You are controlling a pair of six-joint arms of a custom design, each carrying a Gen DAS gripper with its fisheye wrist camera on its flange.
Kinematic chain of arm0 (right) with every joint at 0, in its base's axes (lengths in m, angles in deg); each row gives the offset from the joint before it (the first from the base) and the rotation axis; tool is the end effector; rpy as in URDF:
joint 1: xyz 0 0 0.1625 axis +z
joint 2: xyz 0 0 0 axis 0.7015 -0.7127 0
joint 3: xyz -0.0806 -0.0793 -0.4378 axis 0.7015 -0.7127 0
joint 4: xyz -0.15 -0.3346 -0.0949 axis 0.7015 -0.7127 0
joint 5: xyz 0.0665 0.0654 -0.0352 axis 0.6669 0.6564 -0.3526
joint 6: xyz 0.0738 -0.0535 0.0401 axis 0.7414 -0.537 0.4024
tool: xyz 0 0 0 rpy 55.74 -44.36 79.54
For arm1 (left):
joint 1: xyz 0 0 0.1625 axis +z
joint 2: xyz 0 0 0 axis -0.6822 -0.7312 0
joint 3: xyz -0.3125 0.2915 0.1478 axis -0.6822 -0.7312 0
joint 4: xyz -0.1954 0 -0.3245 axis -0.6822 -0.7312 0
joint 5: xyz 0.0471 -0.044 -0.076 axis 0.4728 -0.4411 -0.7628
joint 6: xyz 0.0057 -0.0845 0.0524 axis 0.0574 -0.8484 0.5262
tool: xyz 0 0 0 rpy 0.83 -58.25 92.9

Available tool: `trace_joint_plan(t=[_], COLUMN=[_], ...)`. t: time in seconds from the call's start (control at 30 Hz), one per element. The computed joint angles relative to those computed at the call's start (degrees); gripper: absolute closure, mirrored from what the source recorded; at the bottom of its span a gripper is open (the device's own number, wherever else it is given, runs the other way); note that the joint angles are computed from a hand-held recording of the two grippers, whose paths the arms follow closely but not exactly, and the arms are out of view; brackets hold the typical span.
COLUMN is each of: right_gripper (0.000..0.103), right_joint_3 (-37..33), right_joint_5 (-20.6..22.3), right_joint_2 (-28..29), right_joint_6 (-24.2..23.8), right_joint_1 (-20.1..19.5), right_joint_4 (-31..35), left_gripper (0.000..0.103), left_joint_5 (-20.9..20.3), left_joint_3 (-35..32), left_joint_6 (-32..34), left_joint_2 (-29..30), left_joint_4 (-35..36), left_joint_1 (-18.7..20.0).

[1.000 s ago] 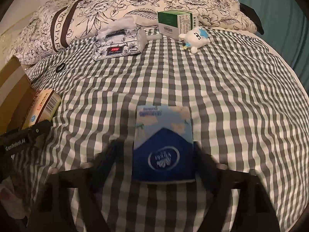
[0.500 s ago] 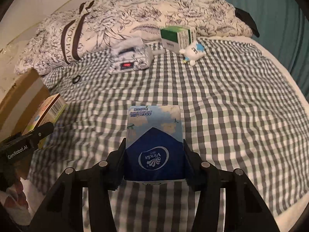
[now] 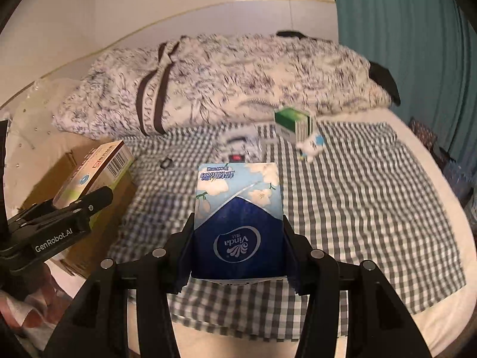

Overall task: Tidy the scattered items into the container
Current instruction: 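Lift the Amoxicillin box and Vinda pack toward the cardboard box, then lower both items into the cardboard box and open both tools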

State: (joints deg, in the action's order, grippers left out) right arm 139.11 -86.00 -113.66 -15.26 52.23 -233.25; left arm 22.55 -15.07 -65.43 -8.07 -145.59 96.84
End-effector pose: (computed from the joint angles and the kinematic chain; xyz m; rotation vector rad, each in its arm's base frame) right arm 0.1856 -0.7420 0.2224 0.6282 -2.3582 0.9619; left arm -0.2798 -0.7519 0.1473 0.2307 2.1780 -1.1003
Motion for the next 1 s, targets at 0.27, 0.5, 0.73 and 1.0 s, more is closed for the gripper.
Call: trace_joint_plan(t=[0.27,0.5,0.73,1.0], right_gripper=[0.053,0.053,0.053,0.053], right_joint_3=[-0.22,-5.68,-16.71,-26.76], right_joint_5=[1.34,3.88,6.03,6.69], right_joint_2=[0.49,5.14,13.71,21.37], right_joint_6=[-0.73,-1.29,-1.52,-1.62], right_joint_1=[2.99,6.62,10.06,11.48], right_joint_4=[0.74,6.5,16.67,25.85], left_gripper=[0.025,0.025,0.025,0.025], left_joint_5=[2.18,6.18,10.43,10.12], left_joint_3=[4.17,7.37,10.96,13.22], left_joint_6=[-0.59,-0.08,-4.52,-11.11], left_joint_2=[-4.47,-9.25,-14.31,-17.18], left_joint_4=[-2.34,-5.23,-3.75,1.89], left_joint_1=[0.1,1.78,5.04,8.69])
